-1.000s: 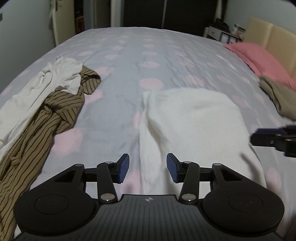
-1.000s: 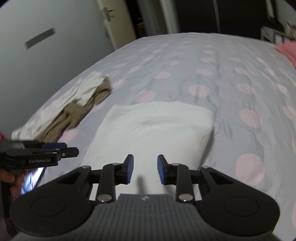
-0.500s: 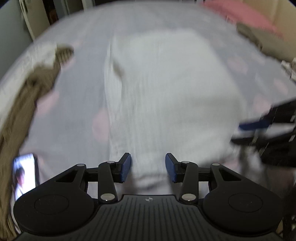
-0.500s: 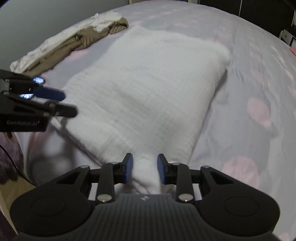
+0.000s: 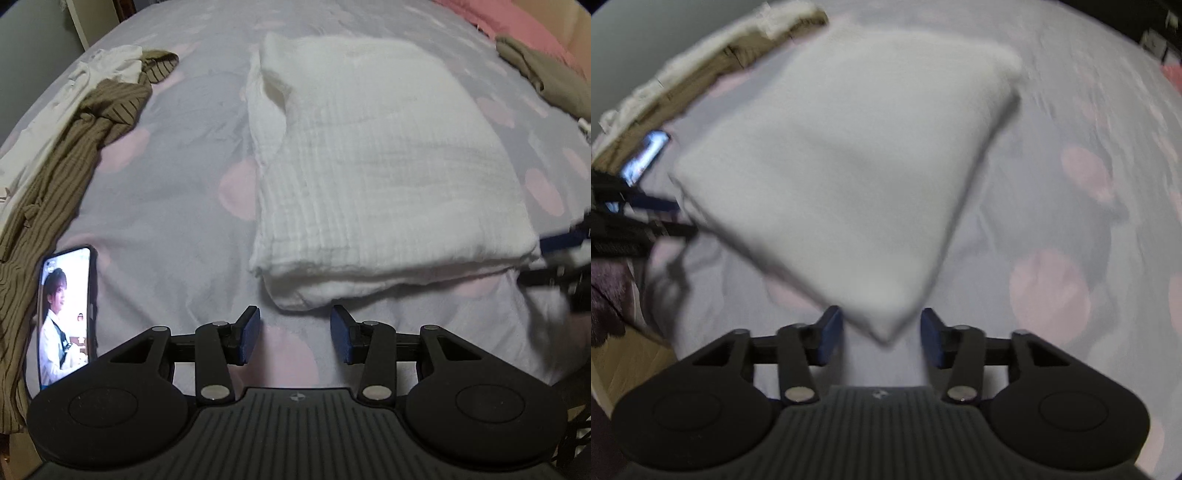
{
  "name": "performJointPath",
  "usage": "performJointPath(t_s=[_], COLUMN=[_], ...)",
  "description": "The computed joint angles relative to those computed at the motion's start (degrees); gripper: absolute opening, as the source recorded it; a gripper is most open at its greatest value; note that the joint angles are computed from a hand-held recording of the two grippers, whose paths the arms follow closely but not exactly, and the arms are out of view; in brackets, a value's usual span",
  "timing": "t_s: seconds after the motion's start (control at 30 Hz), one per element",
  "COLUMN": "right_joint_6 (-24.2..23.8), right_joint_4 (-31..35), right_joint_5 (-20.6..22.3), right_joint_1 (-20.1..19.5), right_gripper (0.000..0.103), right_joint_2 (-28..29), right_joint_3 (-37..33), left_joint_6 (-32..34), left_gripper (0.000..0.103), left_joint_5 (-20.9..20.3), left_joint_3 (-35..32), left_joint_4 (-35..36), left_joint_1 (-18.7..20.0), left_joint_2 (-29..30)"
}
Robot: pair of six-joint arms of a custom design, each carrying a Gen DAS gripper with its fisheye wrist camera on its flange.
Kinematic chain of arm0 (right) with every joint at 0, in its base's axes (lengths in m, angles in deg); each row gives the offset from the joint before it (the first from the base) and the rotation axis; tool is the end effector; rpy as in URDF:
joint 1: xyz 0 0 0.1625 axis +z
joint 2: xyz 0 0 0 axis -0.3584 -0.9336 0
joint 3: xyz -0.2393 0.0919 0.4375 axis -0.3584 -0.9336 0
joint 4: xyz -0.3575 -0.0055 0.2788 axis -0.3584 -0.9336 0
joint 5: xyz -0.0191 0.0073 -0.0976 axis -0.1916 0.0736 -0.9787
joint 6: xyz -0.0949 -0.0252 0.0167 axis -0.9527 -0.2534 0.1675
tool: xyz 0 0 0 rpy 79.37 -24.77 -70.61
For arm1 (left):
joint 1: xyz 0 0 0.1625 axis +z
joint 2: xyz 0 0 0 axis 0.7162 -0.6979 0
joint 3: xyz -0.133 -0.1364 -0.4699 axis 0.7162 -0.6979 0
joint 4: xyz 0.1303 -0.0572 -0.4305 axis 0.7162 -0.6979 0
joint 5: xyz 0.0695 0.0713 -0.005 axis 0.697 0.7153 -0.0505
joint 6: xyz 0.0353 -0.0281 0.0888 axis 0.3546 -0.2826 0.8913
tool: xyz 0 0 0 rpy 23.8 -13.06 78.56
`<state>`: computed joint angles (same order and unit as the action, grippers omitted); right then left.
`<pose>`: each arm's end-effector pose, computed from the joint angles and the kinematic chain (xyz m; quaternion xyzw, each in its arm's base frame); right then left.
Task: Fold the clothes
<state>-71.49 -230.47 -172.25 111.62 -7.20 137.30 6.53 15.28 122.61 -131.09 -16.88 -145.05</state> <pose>0.0907 -0.3238 0.1512 0.2832 -0.9111 0.0988 0.2826 -0.1601 -0.3165 0.1321 0.1837 0.8979 -0.1734 0.3605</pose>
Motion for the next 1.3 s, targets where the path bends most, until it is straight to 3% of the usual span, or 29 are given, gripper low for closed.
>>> performJointPath(t_s=[0.27, 0.37, 0.6, 0.7, 0.9, 1.03, 1.3], right_joint_6=[0.5, -0.2, 4.3, 6.6, 9.5, 11.6, 17.5], right_joint_4=[0.8, -3.1, -5.4, -5.0, -5.9, -2.4, 6.0], right_joint_5=[6.7, 9.7, 12.5, 13.4, 11.0, 11.0, 16.5], right_joint_1=[-2.3, -2.6, -3.3, -3.5, -3.0, -3.4, -5.7], right_gripper=[0.057, 0.074, 0.078, 0.080, 0.085, 0.087, 0.088], right_joint_2=[-6.9, -7.8, -7.8, -7.4, -4.2, -2.8, -1.4], right_joint_3=[1.0, 1.0, -1.7, -3.3, -6.9, -9.6, -14.8], left_joint_6=[2.6, 6.3, 12.5, 13.8, 15.9, 18.1, 19.3], left_gripper=[0.062, 0.070, 0.070, 0.070, 0.071, 0.071, 0.071], left_joint_5=[2.5, 4.3, 6.2, 5.9, 5.5, 5.2, 0.2], left_joint_3=[-1.0, -1.1, -2.7, -3.7, -5.5, -6.6, -8.4], left_joint_4=[-4.6, -10.8, -25.0, -27.8, -32.0, -34.4, -39.4], left_joint_1=[-1.2, -1.4, 3.7, 6.3, 10.9, 13.3, 19.0], left_joint_2=[-2.3, 0.2, 6.9, 7.6, 9.1, 10.5, 12.7])
